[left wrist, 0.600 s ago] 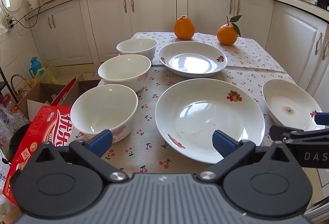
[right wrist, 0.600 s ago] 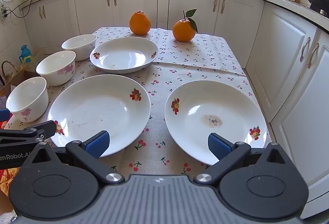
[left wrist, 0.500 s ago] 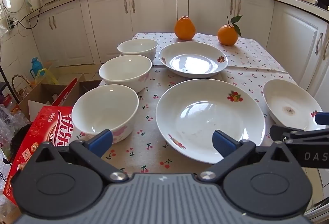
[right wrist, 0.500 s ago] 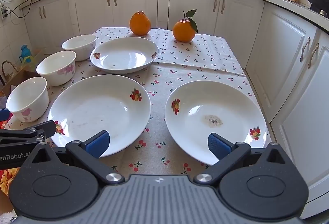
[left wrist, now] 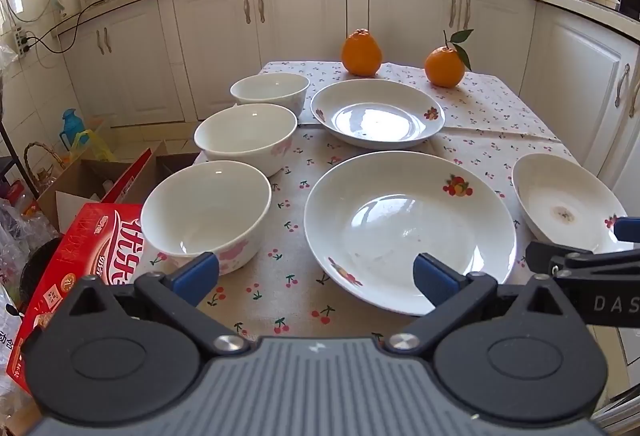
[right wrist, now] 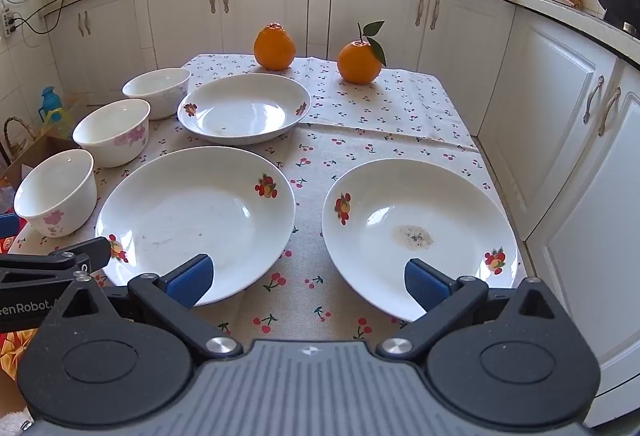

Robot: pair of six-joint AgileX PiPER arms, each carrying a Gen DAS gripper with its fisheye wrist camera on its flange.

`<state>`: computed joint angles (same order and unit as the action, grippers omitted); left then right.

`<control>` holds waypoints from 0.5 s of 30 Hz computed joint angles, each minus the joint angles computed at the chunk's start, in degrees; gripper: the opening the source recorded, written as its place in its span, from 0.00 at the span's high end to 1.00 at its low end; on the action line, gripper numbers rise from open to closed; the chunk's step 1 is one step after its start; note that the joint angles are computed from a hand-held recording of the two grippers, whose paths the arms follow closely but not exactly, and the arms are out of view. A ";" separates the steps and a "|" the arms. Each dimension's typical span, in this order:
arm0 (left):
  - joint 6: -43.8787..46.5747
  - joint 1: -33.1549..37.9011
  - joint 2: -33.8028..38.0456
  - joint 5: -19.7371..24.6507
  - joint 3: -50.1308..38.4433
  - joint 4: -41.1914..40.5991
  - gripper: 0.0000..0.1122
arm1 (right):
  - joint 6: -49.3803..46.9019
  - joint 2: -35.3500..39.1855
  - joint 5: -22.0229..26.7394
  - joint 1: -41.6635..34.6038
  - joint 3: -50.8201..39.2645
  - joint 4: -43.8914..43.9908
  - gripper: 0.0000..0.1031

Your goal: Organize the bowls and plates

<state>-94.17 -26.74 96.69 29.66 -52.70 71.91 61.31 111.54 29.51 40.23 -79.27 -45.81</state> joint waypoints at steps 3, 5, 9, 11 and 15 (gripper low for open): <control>-0.37 -0.08 -0.08 0.12 0.11 0.35 0.09 | -0.12 -0.35 0.08 0.01 0.25 0.07 0.00; -0.34 -0.08 -0.12 0.10 0.15 0.30 0.09 | -0.72 -0.29 0.29 -0.05 -0.07 0.58 0.00; -0.36 -0.13 -0.15 0.18 0.16 0.25 0.09 | -0.86 -0.38 0.43 -0.02 -0.12 0.63 0.00; -0.48 -0.17 -0.12 0.25 0.17 0.40 0.09 | -0.10 -0.09 0.27 0.17 -0.07 0.06 0.00; -0.50 -0.18 -0.13 0.26 0.18 0.43 0.09 | -0.12 -0.25 -0.24 -0.05 0.31 -0.03 0.00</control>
